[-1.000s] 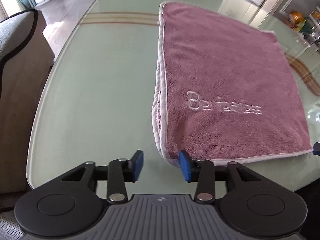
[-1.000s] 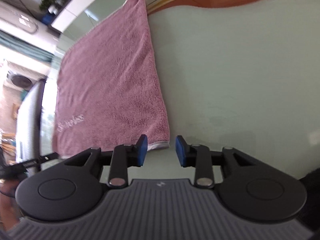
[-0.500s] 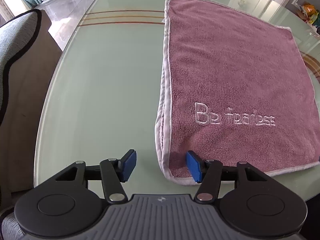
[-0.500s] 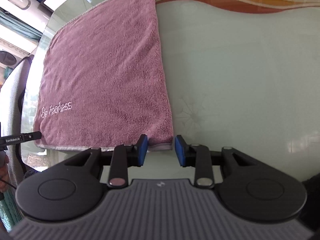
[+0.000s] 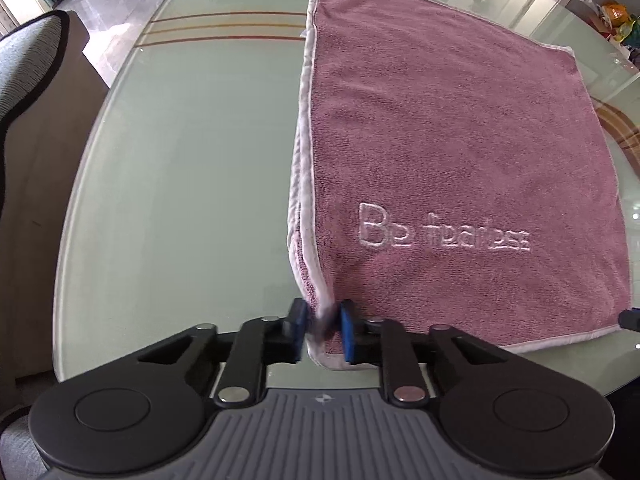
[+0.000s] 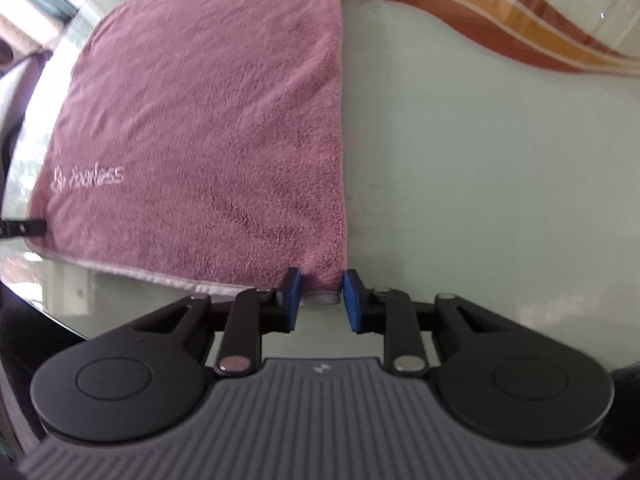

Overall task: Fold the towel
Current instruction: 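Lift the hem with both grippers and fold it over toward the towel's opposite edge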

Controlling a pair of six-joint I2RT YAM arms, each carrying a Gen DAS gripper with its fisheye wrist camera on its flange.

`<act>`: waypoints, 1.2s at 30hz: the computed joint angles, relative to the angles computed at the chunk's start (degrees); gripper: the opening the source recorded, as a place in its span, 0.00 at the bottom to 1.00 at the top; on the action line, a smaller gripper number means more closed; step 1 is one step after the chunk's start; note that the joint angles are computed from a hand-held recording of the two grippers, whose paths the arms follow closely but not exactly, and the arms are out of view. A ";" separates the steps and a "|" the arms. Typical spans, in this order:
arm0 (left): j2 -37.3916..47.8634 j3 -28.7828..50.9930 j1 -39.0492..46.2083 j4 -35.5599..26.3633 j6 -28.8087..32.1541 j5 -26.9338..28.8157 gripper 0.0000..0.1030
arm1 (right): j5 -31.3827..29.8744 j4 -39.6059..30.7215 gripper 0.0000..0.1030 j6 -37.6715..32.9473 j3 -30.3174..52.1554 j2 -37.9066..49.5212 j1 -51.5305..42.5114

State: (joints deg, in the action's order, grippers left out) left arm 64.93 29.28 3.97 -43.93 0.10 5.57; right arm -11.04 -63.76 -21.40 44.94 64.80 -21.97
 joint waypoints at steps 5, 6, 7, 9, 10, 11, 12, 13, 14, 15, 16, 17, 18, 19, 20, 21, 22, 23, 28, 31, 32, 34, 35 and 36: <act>-0.46 -0.44 2.05 0.15 1.73 1.82 0.11 | -2.23 -1.03 0.08 -3.10 0.88 1.54 -2.05; -0.40 -0.50 3.15 0.13 2.47 2.67 0.10 | -2.81 -1.28 0.07 -3.86 1.06 1.91 -2.77; -0.35 -0.53 4.36 0.01 3.29 3.58 0.10 | -3.40 -1.69 0.07 -4.76 1.49 2.53 -3.77; 0.21 -0.49 5.82 0.04 4.19 4.72 0.09 | -4.55 -2.56 0.05 -5.92 2.69 3.27 -5.72; 0.71 -0.36 6.49 0.14 4.62 5.28 0.09 | -4.97 -3.04 0.05 -6.27 3.28 3.29 -6.20; 0.77 -0.03 7.50 -0.34 5.42 6.03 0.09 | -5.39 -3.51 0.05 -6.62 3.87 3.32 -6.68; 0.87 0.08 7.66 -0.33 5.65 6.22 0.09 | -5.73 -3.98 0.05 -6.84 4.46 3.29 -6.92; 0.92 0.12 7.59 -0.24 5.73 6.30 0.09 | -6.27 -4.50 0.05 -7.16 5.35 3.22 -7.20; 0.67 0.27 7.65 -0.48 5.96 6.36 0.09 | -6.97 -5.00 0.05 -7.26 6.48 3.30 -7.40; 0.12 0.67 7.63 -0.99 6.19 6.40 0.09 | -7.48 -5.26 0.05 -6.94 7.58 3.58 -7.33; -0.28 1.29 7.81 -1.61 6.52 6.70 0.09 | -7.90 -5.40 0.05 -6.49 8.63 3.90 -7.16; -0.35 1.80 8.06 -1.89 6.65 7.21 0.09 | -8.31 -5.54 0.05 -6.03 9.68 4.23 -6.99; -0.34 2.47 8.43 -2.23 6.87 7.65 0.09 | -8.72 -5.66 0.05 -5.56 10.74 4.57 -6.83; -0.31 3.17 8.80 -2.59 7.09 8.08 0.09 | -9.10 -5.66 0.05 -4.81 11.78 4.91 -6.46; -0.38 3.35 9.20 -2.82 7.42 8.32 0.09 | -9.33 -5.32 0.05 -3.82 12.43 5.25 -5.89; 0.39 4.26 9.36 -2.77 7.36 8.73 0.09 | -9.49 -4.86 0.05 -2.80 12.93 5.58 -5.27; 1.26 5.29 9.47 -2.70 7.23 9.17 0.09 | -9.69 -4.44 0.05 -1.80 13.58 6.09 -4.70; 2.12 6.32 9.57 -2.65 7.09 9.60 0.09 | -9.88 -3.98 0.05 -0.78 14.33 6.66 -4.18; 6.54 10.81 10.93 -3.58 7.06 11.72 0.09 | -11.37 -3.66 0.05 1.46 18.16 9.36 -4.05; 8.26 12.68 11.80 -4.32 7.34 13.09 0.09 | -11.40 -3.82 0.05 1.05 18.98 9.95 -4.11; 8.32 12.73 11.91 -4.43 7.52 13.20 0.09 | -11.41 -3.94 0.05 0.68 18.99 9.99 -4.21; 8.23 12.39 12.12 -4.51 7.90 13.29 0.09 | -11.59 -4.30 0.05 0.17 18.83 9.96 -4.53; 8.12 12.12 12.26 -4.53 8.05 13.29 0.09 | -11.61 -4.35 0.05 -0.09 18.63 9.89 -4.59; 8.09 11.98 12.35 -4.52 8.12 13.33 0.09 | -11.67 -4.36 0.05 -0.18 18.56 9.87 -4.64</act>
